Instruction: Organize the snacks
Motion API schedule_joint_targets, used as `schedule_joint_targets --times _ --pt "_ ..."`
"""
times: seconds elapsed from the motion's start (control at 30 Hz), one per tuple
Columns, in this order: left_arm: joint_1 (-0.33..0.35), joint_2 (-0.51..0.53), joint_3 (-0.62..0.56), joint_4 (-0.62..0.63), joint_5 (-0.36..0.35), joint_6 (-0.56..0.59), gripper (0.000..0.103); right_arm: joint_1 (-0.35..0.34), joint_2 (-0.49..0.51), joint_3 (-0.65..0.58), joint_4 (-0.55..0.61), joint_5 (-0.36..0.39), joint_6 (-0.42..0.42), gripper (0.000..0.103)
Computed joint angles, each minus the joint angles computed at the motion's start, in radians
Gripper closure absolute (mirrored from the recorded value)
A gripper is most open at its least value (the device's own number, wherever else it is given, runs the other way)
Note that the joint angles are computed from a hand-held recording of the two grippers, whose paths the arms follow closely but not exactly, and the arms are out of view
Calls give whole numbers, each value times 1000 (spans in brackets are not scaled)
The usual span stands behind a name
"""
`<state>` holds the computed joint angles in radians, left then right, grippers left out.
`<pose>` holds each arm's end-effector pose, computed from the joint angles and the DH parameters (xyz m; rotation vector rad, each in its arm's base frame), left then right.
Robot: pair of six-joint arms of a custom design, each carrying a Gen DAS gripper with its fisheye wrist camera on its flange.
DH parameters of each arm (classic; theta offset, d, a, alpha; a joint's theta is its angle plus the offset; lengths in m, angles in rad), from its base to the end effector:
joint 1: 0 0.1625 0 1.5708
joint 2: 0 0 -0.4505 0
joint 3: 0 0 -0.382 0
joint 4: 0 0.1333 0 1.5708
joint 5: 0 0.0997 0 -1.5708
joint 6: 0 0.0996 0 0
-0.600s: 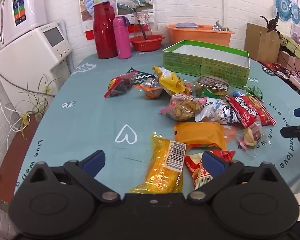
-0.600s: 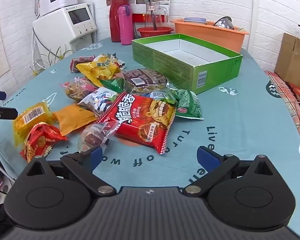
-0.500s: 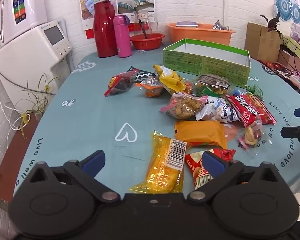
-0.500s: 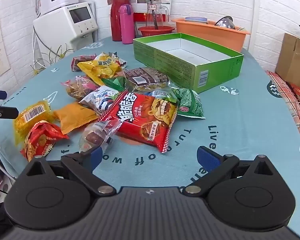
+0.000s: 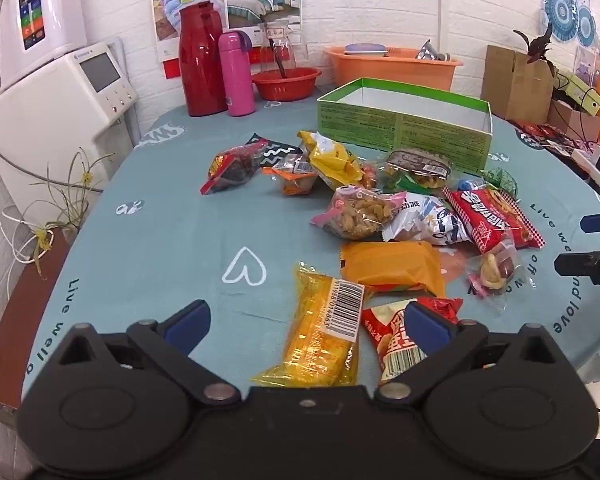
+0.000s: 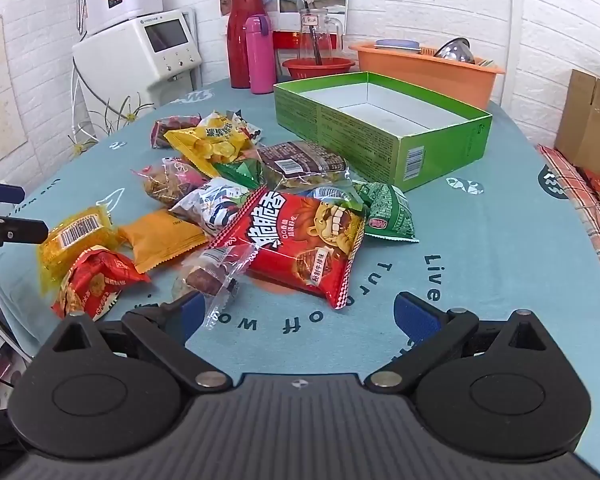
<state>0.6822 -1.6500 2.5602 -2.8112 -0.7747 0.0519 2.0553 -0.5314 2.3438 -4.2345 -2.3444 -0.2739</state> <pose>-0.1161 -0.3577 0.2764 0.9487 2.2419 -0.7846 0.2503 -0.3387 0.0479 0.4444 -2.2314 1.1045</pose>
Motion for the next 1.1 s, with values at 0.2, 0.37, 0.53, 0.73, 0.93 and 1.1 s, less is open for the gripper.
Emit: schedule_joint_targets --times 0.2,0.37,0.53,0.73,0.93,1.1 --pt "-5 -13 3 19 -10 -2 0 2 8 -2 -8 10 -1 0" --pt "-12 -14 6 18 -12 -7 0 7 9 2 -17 6 -2 0" --pt "-17 -13 2 36 -11 -17 0 7 8 9 -37 6 -10 0" --pt "-28 -15 1 43 -2 -22 0 3 13 12 -48 12 -12 0" --pt "-30 -11 0 49 -2 -26 0 1 16 14 -61 13 -20 0" --pt "-31 -9 0 46 -2 -24 0 -3 16 18 -66 22 -23 0"
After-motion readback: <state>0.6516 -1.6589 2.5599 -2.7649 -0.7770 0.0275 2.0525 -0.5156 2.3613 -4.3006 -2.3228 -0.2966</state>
